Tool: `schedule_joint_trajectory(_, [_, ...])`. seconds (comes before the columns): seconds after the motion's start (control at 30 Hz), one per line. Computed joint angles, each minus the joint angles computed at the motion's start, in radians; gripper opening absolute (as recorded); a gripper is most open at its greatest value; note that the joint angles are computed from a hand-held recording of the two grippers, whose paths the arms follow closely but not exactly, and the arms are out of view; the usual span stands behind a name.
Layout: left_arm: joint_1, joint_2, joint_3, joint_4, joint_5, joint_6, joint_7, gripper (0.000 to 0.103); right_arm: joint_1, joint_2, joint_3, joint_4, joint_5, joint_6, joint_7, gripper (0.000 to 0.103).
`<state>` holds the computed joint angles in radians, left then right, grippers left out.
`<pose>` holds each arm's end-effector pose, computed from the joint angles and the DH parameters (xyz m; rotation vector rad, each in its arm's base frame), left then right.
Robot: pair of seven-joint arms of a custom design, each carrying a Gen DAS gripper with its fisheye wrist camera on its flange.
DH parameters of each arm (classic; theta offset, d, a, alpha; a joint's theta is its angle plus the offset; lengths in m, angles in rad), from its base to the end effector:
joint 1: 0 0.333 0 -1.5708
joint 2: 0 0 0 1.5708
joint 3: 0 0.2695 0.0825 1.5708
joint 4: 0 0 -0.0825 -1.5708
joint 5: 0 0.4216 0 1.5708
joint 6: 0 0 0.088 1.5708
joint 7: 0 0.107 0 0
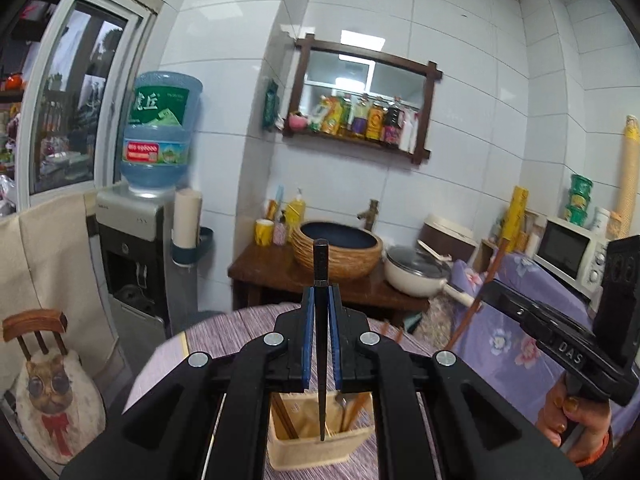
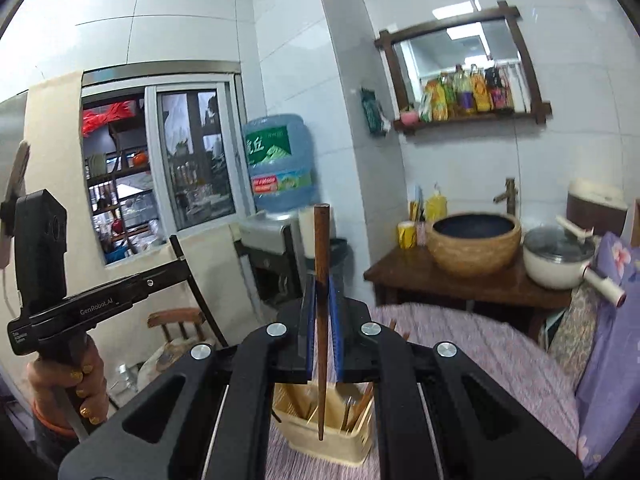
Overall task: Organize utensils
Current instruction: 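Lower both chopsticks into the holder and open both grippers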
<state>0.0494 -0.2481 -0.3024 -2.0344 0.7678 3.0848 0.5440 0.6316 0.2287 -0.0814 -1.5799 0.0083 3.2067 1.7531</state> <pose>0.5325 -0.2137 0.6274 -1.4486 1.4636 -1.2958 0.5858 0.3664 0.6264 -1.4753 1.0028 -0.6191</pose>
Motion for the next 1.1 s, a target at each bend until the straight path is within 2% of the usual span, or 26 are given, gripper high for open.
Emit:
schedule_joint_trajectory(0.07, [0.03, 0.04, -0.027, 0.047, 0.045, -0.024, -0.045, 0.008, 0.059, 0.053, -0.077, 0.071, -0.036, -0.025, 0.052, 0.008])
schedule_joint_trajectory(0.17, [0.018, 0.089, -0.019, 0.078, 0.103, -0.048, -0.099, 0.008, 0.068, 0.112, -0.097, 0.127, -0.052, -0.05, 0.096, 0.008])
schedule_joint_trajectory(0.27, [-0.018, 0.125, 0.013, 0.073, 0.112, -0.052, -0.116, 0.008, 0.084, 0.16, -0.123, 0.153, -0.075, -0.067, 0.142, 0.008])
schedule_joint_trajectory(0.43, [-0.076, 0.162, 0.06, 0.056, 0.112, -0.064, -0.119, 0.008, 0.058, 0.212, -0.094, 0.177, -0.077, -0.099, 0.163, 0.008])
schedule_joint_trajectory(0.57, [-0.115, 0.186, 0.09, 0.042, 0.044, -0.064, -0.056, 0.008, 0.054, 0.235, -0.089, 0.184, -0.093, -0.119, 0.178, 0.008])
schedule_joint_trajectory(0.73, [-0.138, 0.21, 0.105, 0.038, 0.023, -0.085, -0.034, 0.008, 0.007, 0.252, -0.032, 0.189, -0.071, -0.14, 0.158, 0.008])
schedule_joint_trajectory(0.8, [-0.145, 0.218, 0.111, 0.037, 0.003, -0.087, -0.017, 0.008, 0.004, 0.258, -0.029, 0.191, -0.068, -0.145, 0.159, 0.008])
schedule_joint_trajectory(0.93, [-0.15, 0.22, 0.117, 0.034, 0.058, -0.087, -0.063, 0.008, -0.006, 0.264, -0.017, 0.182, -0.059, -0.142, 0.155, 0.008])
schedule_joint_trajectory(1.0, [-0.152, 0.216, 0.119, 0.026, 0.067, -0.085, -0.069, 0.013, 0.003, 0.261, -0.028, 0.166, -0.067, -0.13, 0.154, 0.008])
schedule_joint_trajectory(1.03, [-0.151, 0.208, 0.119, 0.017, 0.078, -0.083, -0.079, 0.026, 0.022, 0.257, -0.052, 0.154, -0.078, -0.123, 0.166, 0.008])
schedule_joint_trajectory(1.07, [-0.148, 0.205, 0.116, 0.016, 0.107, -0.083, -0.109, 0.044, 0.045, 0.252, -0.082, 0.14, -0.091, -0.113, 0.188, 0.008])
schedule_joint_trajectory(1.1, [-0.142, 0.197, 0.113, 0.01, 0.155, -0.082, -0.157, 0.051, 0.072, 0.243, -0.117, 0.117, -0.104, -0.094, 0.215, 0.008])
